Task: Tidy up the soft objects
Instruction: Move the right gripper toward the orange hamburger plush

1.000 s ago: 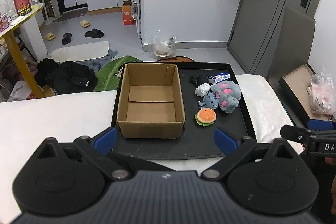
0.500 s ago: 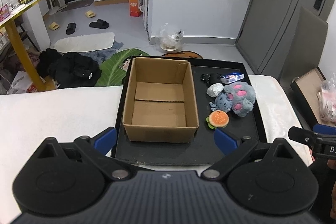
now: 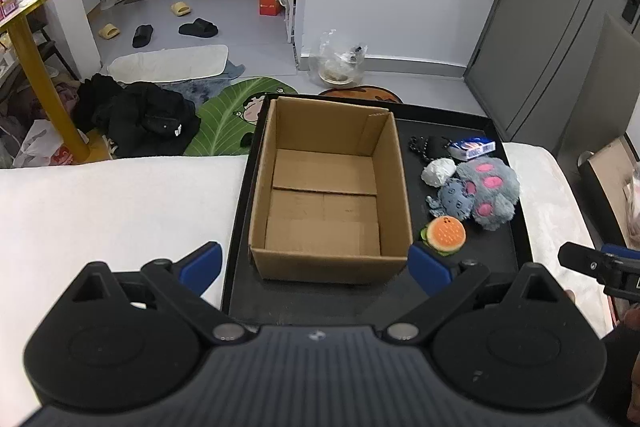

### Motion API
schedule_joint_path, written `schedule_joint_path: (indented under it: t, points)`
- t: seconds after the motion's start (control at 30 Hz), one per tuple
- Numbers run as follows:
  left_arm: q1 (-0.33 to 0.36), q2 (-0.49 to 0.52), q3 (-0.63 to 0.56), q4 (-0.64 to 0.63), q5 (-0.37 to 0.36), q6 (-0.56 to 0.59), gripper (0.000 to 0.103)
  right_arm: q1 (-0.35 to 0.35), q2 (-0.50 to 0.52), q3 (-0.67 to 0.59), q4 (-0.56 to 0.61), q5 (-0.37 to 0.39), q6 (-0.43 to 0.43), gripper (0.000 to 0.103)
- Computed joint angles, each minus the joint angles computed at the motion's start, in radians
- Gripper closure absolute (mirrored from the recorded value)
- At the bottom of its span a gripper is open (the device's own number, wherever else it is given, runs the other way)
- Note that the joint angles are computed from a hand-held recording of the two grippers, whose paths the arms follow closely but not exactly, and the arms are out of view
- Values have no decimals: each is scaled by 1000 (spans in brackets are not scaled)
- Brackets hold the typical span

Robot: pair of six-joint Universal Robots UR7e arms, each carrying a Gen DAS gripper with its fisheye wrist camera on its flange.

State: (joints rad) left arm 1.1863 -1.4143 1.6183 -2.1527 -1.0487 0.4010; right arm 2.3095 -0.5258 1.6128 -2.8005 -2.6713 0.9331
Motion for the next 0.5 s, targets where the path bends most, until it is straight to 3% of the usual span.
schedule_joint_path:
  t: [0.4, 0.5]
  points:
    - [48, 79, -60, -62, 7, 12, 7, -56, 27, -20, -88, 66, -56, 9]
    - [59, 100, -67, -84, 13, 8, 12, -75, 35, -22, -111, 88, -64, 12]
